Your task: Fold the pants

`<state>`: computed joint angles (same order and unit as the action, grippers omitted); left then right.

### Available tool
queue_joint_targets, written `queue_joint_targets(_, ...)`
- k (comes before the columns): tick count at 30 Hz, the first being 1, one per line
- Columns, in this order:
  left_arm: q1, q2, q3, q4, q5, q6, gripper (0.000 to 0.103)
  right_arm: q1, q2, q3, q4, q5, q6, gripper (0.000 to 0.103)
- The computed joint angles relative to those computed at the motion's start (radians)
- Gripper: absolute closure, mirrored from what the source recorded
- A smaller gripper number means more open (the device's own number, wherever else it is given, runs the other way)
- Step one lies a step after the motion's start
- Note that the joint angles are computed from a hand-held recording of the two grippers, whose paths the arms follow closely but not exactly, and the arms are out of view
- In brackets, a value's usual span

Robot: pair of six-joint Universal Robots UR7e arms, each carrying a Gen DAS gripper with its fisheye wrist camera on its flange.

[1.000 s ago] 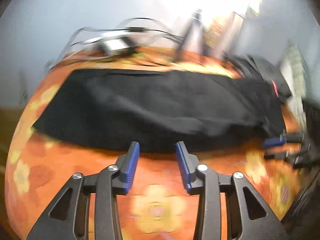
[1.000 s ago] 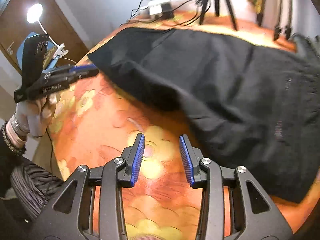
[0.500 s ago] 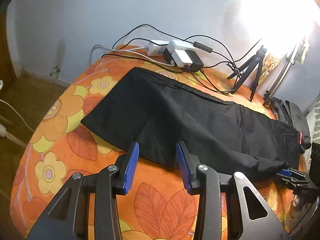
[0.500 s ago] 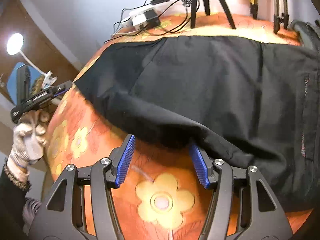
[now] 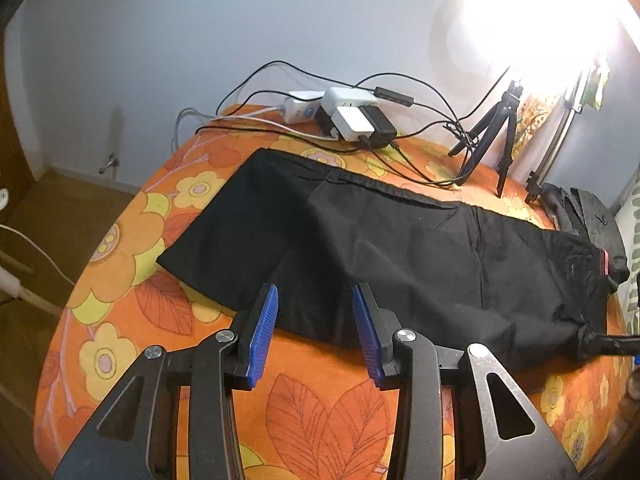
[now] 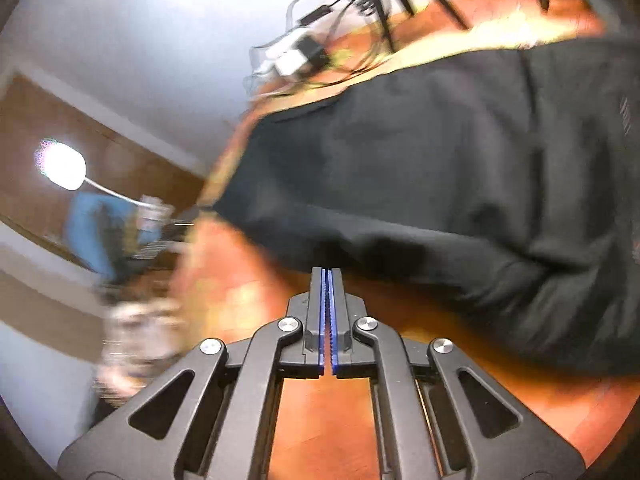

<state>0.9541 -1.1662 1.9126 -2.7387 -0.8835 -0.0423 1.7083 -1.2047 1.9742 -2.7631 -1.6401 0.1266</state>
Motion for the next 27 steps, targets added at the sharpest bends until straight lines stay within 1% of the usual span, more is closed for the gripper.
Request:
queue_joint_targets(1, -0.001, 0.0, -0.001, -0.002, -0.005, -0.001, 0.066, -0.004, -0.011, 0.008, 0.007, 0.033, 0.006, 0.101)
queue_joint_targets(2, -0.004, 0.001, -0.001, -0.002, -0.01, -0.006, 0.066, 0.004, -0.017, 0.011, 0.013, 0.024, 0.003, 0.101)
queue_joint_targets(3, -0.007, 0.002, -0.002, 0.001, -0.022, -0.007, 0.066, 0.017, -0.018, 0.01, 0.023, -0.007, -0.003, 0.101)
queue_joint_targets(6, -0.025, 0.009, -0.002, 0.012, -0.064, 0.007, 0.066, 0.054, -0.029, 0.018, 0.012, -0.158, -0.045, 0.101)
queue_joint_targets(7, -0.033, 0.014, -0.001, 0.013, -0.075, 0.018, 0.066, 0.054, -0.039, 0.022, 0.012, -0.186, -0.055, 0.101)
queue_joint_targets(8, -0.044, 0.021, -0.002, 0.018, -0.093, 0.033, 0.066, 0.052, -0.054, 0.032, 0.004, -0.216, -0.056, 0.097)
queue_joint_targets(10, -0.064, 0.03, 0.001, 0.024, -0.13, 0.056, 0.066, 0.047, -0.094, 0.062, -0.033, -0.289, -0.05, 0.082)
queue_joint_targets(11, -0.076, 0.036, 0.004, 0.027, -0.156, 0.069, 0.066, 0.047, -0.115, 0.078, -0.054, -0.327, -0.047, 0.065)
queue_joint_targets(12, -0.086, 0.043, 0.004, 0.031, -0.177, 0.078, 0.066, 0.046, -0.137, 0.097, -0.086, -0.369, -0.047, 0.054)
queue_joint_targets(13, -0.096, 0.05, 0.004, 0.035, -0.196, 0.086, 0.066, 0.044, -0.159, 0.119, -0.129, -0.423, -0.05, 0.053)
queue_joint_targets(15, -0.118, 0.072, 0.001, 0.041, -0.239, 0.103, 0.066, 0.048, -0.195, 0.145, -0.17, -0.52, -0.067, 0.053)
queue_joint_targets(17, -0.138, 0.095, 0.0, 0.038, -0.271, 0.112, 0.066, 0.04, -0.231, 0.165, -0.198, -0.594, -0.09, 0.051)
queue_joint_targets(18, -0.15, 0.113, -0.007, 0.044, -0.292, 0.12, 0.066, 0.027, -0.254, 0.177, -0.203, -0.61, -0.094, 0.05)
queue_joint_targets(20, -0.169, 0.145, -0.017, 0.049, -0.32, 0.135, 0.066, -0.008, -0.297, 0.196, -0.197, -0.61, -0.09, 0.049)
queue_joint_targets(22, -0.186, 0.175, -0.031, 0.067, -0.336, 0.151, 0.066, -0.046, -0.328, 0.207, -0.18, -0.595, -0.086, 0.049)
queue_joint_targets(23, -0.194, 0.193, -0.037, 0.073, -0.337, 0.159, 0.066, -0.068, -0.339, 0.208, -0.165, -0.569, -0.081, 0.049)
queue_joint_targets(24, -0.198, 0.207, -0.043, 0.08, -0.34, 0.165, 0.066, -0.093, -0.348, 0.205, -0.143, -0.539, -0.077, 0.049)
queue_joint_targets(25, -0.203, 0.222, -0.049, 0.09, -0.339, 0.169, 0.066, -0.105, -0.348, 0.202, -0.132, -0.531, -0.076, 0.049)
queue_joint_targets(27, -0.205, 0.246, -0.059, 0.108, -0.342, 0.168, 0.066, -0.122, -0.334, 0.187, -0.125, -0.543, -0.087, 0.049)
